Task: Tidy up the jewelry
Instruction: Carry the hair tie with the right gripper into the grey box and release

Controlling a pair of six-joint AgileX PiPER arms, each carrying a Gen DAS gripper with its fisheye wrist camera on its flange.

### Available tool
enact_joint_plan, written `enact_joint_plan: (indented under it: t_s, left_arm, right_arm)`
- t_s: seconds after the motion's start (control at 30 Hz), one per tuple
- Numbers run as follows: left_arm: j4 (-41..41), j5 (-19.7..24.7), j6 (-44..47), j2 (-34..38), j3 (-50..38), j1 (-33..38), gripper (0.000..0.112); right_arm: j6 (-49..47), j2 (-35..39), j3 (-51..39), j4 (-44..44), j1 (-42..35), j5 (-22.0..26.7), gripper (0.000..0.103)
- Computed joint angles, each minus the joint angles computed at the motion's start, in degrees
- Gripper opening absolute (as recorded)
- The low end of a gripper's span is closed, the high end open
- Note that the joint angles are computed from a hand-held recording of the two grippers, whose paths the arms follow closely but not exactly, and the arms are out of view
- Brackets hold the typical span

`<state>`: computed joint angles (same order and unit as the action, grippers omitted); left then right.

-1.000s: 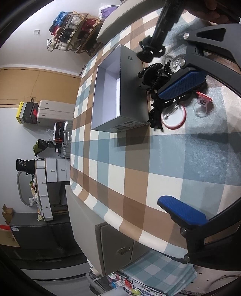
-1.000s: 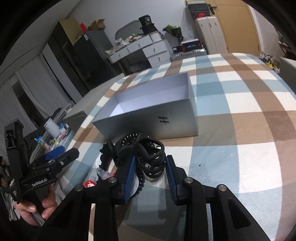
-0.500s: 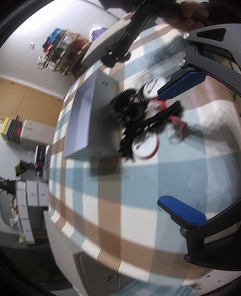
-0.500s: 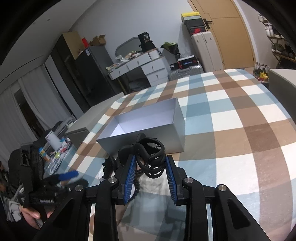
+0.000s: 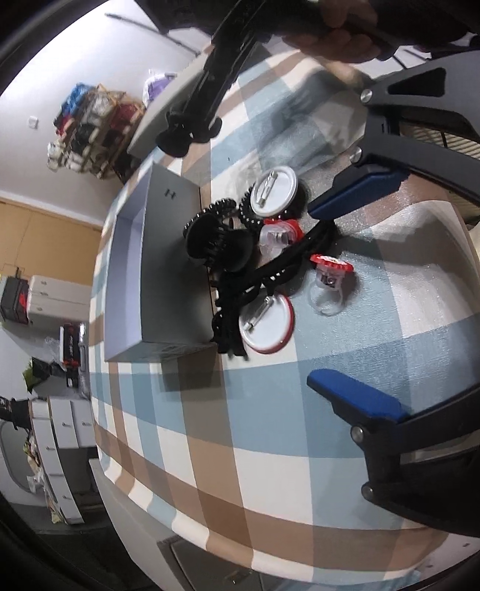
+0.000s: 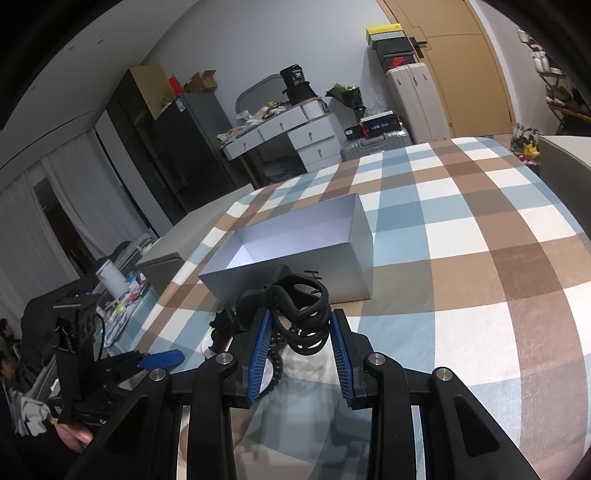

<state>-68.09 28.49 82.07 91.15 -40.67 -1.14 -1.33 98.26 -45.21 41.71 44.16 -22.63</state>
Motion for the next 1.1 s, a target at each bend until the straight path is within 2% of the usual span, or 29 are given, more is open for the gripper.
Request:
enact_joint_plan:
  t_s: [0.1, 0.17, 0.2, 0.27, 0.3, 0.43, 0.53, 0.6, 0.73, 0.8, 1.1]
  left_arm:
    - [-2.8, 2.3, 4.2, 0.9, -0.3, 1.9, 0.065]
    - [-3.1, 2.2, 4.6, 1.1, -0.5, 2.2, 0.049]
    - [-2.9, 2.5, 4.6, 1.1, -0.5, 2.4, 0.045]
    - [-2.3, 3.0, 4.2, 1.2, -0.7, 2.9, 0.027]
    - [-2.2, 3.8, 4.4, 1.3, -0.7, 3.2, 0.024]
    - [-4.6, 1.7, 7.8, 0.2, 0.8, 2.1, 0.021]
    - [-7.2, 1.2, 11.2, -1.4, 2.0, 2.2, 0.009]
    - [-6.3, 0.0, 9.9, -1.9, 1.7, 2.0, 0.009]
    - [-6.6, 1.4, 11.4, -0.5, 1.0, 3.4, 0.009]
    - [-6.2, 3.9, 10.7, 0.5, 0.2, 5.1, 0.009]
    - [-5.6, 6.9, 6.3, -2.9, -3.1, 6.1, 0.009]
  right_arm:
    - [0.6, 0.1, -0.1, -0.3, 0.0, 0.0, 0.032]
    - [-0.7, -0.1, -0.1, 1.1, 0.5, -0.2, 0.032]
    - [-1.5, -0.3, -0.1, 1.9, 0.7, -0.2, 0.032]
    - [-3.6, -0.4, -0.3, 3.6, 1.1, -0.2, 0.032]
    - [-4.7, -0.5, -0.4, 4.6, 1.3, -0.3, 0.032]
    - [-9.6, -0.7, -1.4, 9.4, 2.4, -0.4, 0.032]
    - [-14.7, -0.7, -2.6, 14.0, 3.2, -0.1, 0.032]
    - [-17.0, -0.8, -3.2, 15.8, 3.7, 0.0, 0.032]
    - [-21.4, -0.8, -4.6, 19.6, 4.3, 0.2, 0.032]
    - [-22.2, -0.6, -5.2, 20.4, 4.4, 0.3, 0.032]
    - [-25.3, -0.6, -7.7, 21.5, 3.6, 3.1, 0.032]
